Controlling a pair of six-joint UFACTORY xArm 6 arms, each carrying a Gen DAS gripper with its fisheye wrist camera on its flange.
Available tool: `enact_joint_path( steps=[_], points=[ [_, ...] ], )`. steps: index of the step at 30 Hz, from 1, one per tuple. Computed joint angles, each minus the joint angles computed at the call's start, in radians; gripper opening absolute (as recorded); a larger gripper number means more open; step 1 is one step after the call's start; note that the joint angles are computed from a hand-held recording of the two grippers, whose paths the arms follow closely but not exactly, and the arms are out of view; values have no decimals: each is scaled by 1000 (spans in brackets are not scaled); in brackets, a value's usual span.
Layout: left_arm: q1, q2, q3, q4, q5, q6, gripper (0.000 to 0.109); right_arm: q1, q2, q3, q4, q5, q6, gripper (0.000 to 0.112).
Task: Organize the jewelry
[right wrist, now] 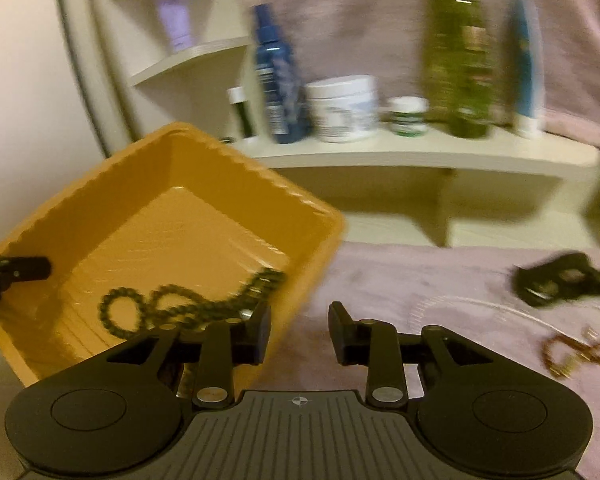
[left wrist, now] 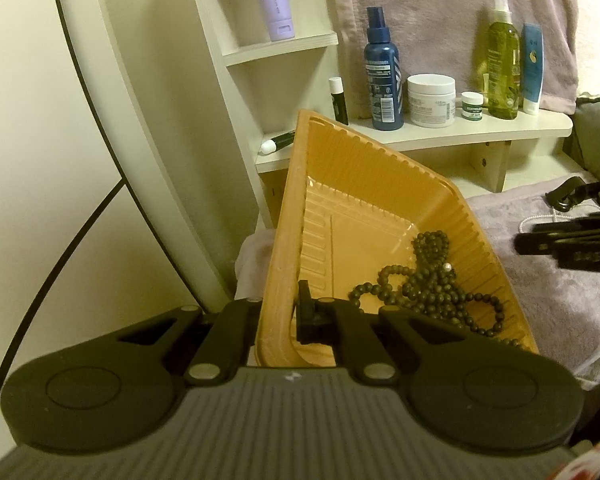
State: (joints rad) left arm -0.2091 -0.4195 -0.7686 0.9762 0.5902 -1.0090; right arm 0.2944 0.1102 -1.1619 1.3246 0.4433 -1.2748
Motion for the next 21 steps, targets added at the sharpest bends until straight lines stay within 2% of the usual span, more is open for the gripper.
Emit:
enact_joint_path(
  steps=[6,10,15,21],
  points=[
    [-1,0,0,4,1,-2,4,-70,-36,69,100,-128,-91,32],
    [-3,0,-1,8,3,-5,4,-114,-20,76,97,-190,-85,32],
    [-7,3,-5,5,9,2,4,-152,7,67,84,-228,-70,32],
    [-11,5,-10,4,17,8,4,-164,43,44,41,-221,-29,32]
  ],
)
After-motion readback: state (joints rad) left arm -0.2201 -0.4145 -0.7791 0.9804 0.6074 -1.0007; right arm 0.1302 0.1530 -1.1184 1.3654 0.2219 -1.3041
